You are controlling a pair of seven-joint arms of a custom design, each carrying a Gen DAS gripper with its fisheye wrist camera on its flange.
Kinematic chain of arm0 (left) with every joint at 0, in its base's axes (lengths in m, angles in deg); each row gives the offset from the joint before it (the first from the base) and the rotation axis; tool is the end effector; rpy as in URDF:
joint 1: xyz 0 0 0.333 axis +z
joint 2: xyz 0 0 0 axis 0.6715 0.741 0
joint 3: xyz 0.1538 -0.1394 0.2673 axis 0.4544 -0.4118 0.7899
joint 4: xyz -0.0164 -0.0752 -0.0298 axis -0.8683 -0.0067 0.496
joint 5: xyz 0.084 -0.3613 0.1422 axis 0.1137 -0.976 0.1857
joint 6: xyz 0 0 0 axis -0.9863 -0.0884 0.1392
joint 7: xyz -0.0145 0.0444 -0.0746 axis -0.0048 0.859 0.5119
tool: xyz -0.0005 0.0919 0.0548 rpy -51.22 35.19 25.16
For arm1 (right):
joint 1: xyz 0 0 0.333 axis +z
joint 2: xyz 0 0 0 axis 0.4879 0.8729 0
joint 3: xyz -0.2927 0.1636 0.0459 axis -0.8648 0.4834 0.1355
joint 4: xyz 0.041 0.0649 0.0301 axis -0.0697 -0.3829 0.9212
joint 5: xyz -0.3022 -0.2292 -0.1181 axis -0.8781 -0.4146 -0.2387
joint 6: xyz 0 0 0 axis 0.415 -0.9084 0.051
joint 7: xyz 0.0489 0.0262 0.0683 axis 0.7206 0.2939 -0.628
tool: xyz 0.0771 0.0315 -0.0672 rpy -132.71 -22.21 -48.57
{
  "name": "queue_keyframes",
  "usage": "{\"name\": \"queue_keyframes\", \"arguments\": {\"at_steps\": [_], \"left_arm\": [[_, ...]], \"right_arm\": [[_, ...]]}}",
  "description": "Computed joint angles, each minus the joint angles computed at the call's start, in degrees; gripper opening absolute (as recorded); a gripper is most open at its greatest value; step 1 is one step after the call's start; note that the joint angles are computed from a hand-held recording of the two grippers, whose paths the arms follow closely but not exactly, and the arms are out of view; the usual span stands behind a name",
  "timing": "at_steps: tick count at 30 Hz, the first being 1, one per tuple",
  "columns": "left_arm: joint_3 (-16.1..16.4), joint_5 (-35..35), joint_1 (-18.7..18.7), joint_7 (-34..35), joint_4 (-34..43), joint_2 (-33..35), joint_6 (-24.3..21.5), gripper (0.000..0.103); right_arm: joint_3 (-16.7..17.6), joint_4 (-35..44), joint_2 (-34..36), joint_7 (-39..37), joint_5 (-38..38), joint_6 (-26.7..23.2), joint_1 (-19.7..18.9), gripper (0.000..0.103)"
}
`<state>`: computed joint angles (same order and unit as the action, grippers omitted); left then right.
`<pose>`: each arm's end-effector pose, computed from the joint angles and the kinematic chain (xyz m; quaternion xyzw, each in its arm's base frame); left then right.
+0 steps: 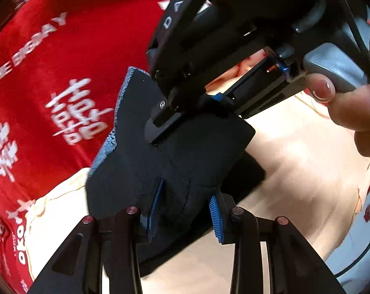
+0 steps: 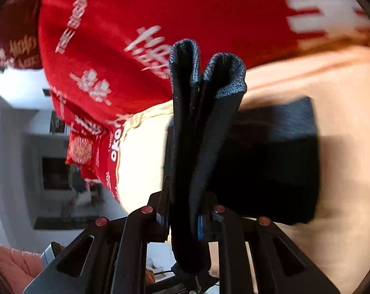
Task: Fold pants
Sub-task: 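Fold the lifted end over onto the trousers with the right tool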
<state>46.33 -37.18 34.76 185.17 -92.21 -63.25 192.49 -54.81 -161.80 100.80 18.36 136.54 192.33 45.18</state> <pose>0.4233 -0.1118 0.5027 -0.3905 0.8799 -0.1979 0.1848 0.5932 0.3222 0.4215 -0.5466 0.6936 0.3126 0.3499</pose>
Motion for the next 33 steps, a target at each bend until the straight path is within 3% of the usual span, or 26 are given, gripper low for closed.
{"name": "queue_keyframes", "arguments": {"at_steps": [6, 8, 10, 14, 17, 19, 23, 26, 30, 33], "left_arm": [[-4.3, 6.3, 1.4, -5.2, -0.8, 4.1, -0.1, 0.036], [-4.4, 8.6, 1.7, -5.9, -1.4, 4.8, -0.2, 0.042], [-4.2, 9.9, 1.7, -6.3, -2.7, 4.7, 0.1, 0.057], [-2.6, 11.6, 2.7, -5.8, -3.6, 3.3, -1.6, 0.057], [-0.8, 10.8, 4.0, -5.7, -1.2, 3.8, -6.0, 0.058], [0.1, 10.1, 5.3, -6.6, 0.3, 4.1, -7.5, 0.073], [2.1, 8.6, 8.3, -8.6, 5.5, 7.8, -7.7, 0.073], [2.0, 10.5, 11.3, -14.2, 11.3, 13.3, -8.7, 0.073], [2.9, 12.6, 13.4, -24.5, 20.1, 22.9, -9.6, 0.073], [3.9, 15.3, 13.4, -32.1, 25.2, 28.8, -10.9, 0.073]], "right_arm": [[-0.5, -5.5, 0.6, -0.6, 1.8, 0.1, -0.8, 0.018], [-0.1, -6.6, 1.3, -1.2, 3.7, 0.9, -0.8, 0.018], [0.0, -7.6, 1.7, -1.9, 4.6, 2.0, -0.7, 0.020], [-0.1, -8.3, 1.2, -2.8, 5.3, 3.7, -0.2, 0.019], [-1.0, -7.2, 1.1, 2.1, -1.9, 5.0, 1.6, 0.019], [-1.6, -6.1, 0.9, 7.8, -9.3, 5.6, 3.0, 0.022], [-3.5, -5.4, -0.2, 19.7, -26.0, 5.1, 5.1, 0.028], [-5.5, -5.1, -1.8, 28.5, -38.9, 4.6, 6.7, 0.028], [-3.8, -4.0, -1.5, 31.7, -41.6, 7.3, 4.8, 0.028], [-2.6, 0.2, 1.4, 32.2, -43.5, 6.1, 4.1, 0.028]]}}
